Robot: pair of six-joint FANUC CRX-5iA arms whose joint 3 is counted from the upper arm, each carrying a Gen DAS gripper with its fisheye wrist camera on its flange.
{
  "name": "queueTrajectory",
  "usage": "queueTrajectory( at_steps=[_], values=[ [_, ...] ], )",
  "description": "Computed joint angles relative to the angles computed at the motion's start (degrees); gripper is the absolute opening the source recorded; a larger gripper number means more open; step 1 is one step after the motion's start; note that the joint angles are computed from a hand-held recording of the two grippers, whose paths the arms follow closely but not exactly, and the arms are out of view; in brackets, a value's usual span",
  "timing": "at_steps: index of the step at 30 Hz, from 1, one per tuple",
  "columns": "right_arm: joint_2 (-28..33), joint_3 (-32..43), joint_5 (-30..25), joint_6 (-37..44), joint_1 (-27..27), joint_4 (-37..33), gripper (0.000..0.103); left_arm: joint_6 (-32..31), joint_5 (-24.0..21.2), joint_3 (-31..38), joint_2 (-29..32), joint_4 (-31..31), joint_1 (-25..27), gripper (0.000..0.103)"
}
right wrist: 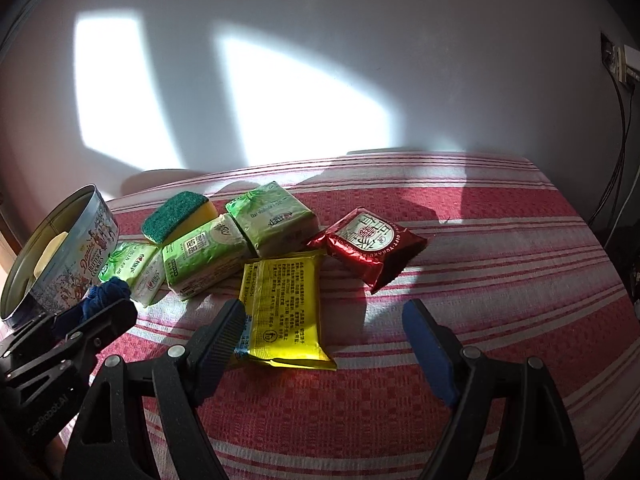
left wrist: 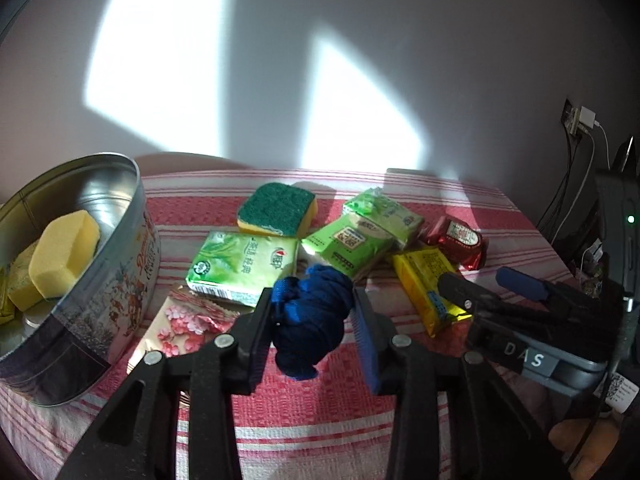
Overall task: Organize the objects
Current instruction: 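Grasp the yellow printed packet with the right gripper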
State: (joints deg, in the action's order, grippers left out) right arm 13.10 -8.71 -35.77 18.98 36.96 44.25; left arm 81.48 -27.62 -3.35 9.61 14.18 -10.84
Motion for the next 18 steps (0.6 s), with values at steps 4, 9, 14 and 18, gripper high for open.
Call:
queueTrajectory(
  at_steps=[4,9,14,18],
  values=[
    [3.55,5.66,-3.76,6.52,0.97,-4.89,0.083,-1.0,2.64,-1.97,-1.91,0.34,0.27,0.037],
    [7.75,12.39,-9.7,12.93,1.57,-9.84,0.082,-4.6,1.83,-3.06,-1.38,5.8,1.88,0.037],
    [7.06,11.86,-8.66,14.55,1.76,-10.54,0.053,-3.4,1.75,-2.92,-1.63,3.56,1.57,0.037],
    [5.62,10.0,-7.94,12.4,1.99,-10.45,0.053,-2.41,1.38,-2.46,-1.53,2.16,1.38,0.037]
  ],
)
